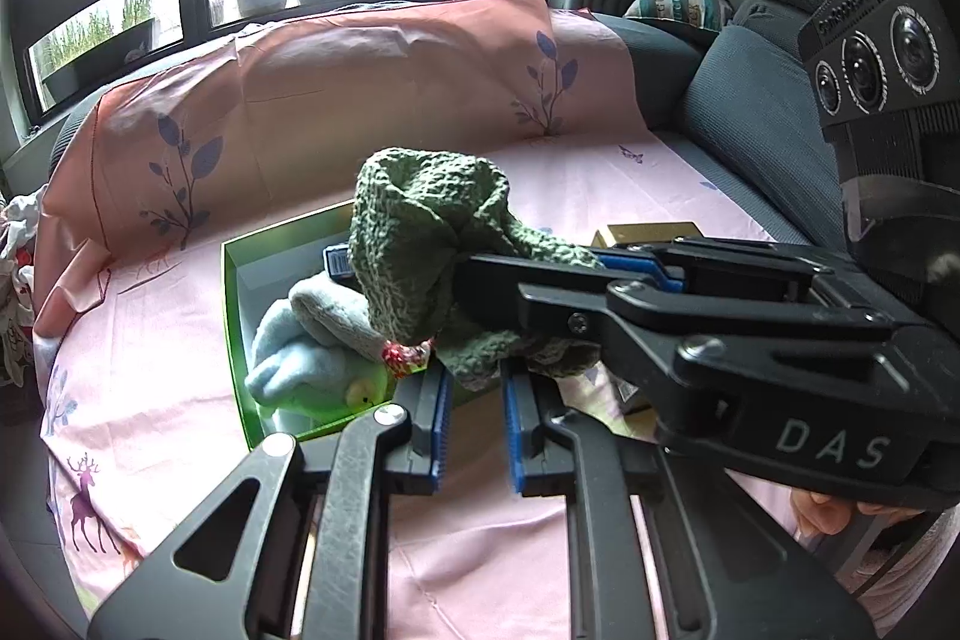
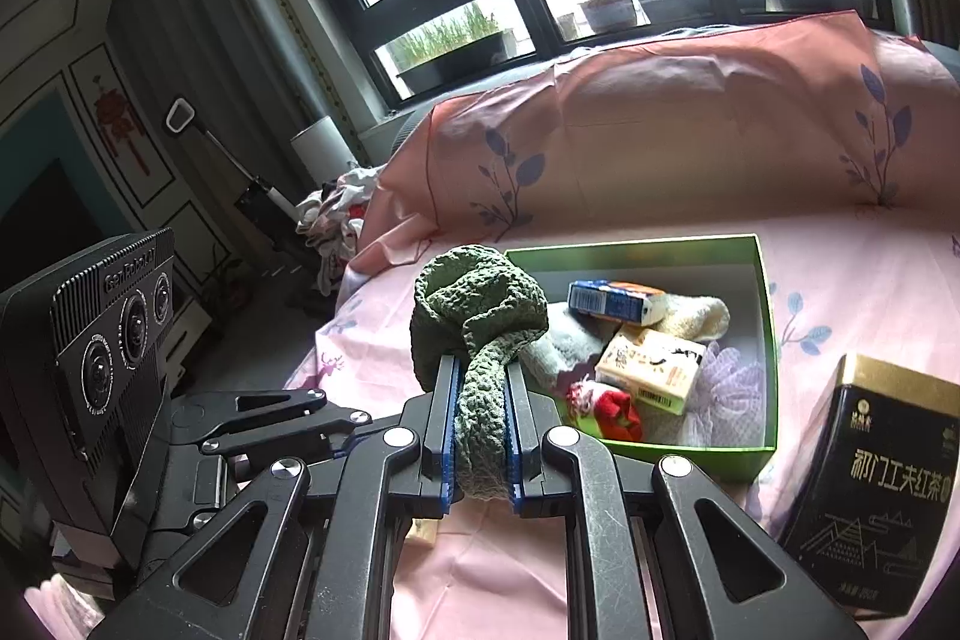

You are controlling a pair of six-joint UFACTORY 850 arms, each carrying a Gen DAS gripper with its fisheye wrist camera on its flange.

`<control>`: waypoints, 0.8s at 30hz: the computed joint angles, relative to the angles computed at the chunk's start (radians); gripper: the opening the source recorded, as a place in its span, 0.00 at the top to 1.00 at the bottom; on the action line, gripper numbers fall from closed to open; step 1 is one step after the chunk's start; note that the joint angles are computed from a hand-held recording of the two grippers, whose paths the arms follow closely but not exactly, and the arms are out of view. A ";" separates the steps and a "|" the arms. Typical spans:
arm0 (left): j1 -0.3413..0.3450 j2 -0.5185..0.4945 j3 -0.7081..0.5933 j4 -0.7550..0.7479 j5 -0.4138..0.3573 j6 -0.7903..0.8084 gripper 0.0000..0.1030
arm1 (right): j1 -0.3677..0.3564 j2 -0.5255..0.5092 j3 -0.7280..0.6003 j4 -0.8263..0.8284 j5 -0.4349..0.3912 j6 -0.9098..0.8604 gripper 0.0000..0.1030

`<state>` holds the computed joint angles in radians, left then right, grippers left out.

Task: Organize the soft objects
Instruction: 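Carry the grey-green cloth with the left gripper over the green box, then lower the cloth into the green box and open the left gripper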

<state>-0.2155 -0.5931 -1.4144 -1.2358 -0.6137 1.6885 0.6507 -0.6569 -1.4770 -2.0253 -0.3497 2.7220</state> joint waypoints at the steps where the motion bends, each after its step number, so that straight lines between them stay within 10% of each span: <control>1: 0.001 -0.011 -0.021 0.012 -0.004 -0.019 0.87 | -0.006 -0.006 -0.014 -0.001 0.008 -0.005 0.86; 24: -0.057 -0.260 -0.372 0.246 -0.018 -0.349 0.86 | -0.105 -0.138 -0.192 0.382 0.068 -0.430 0.86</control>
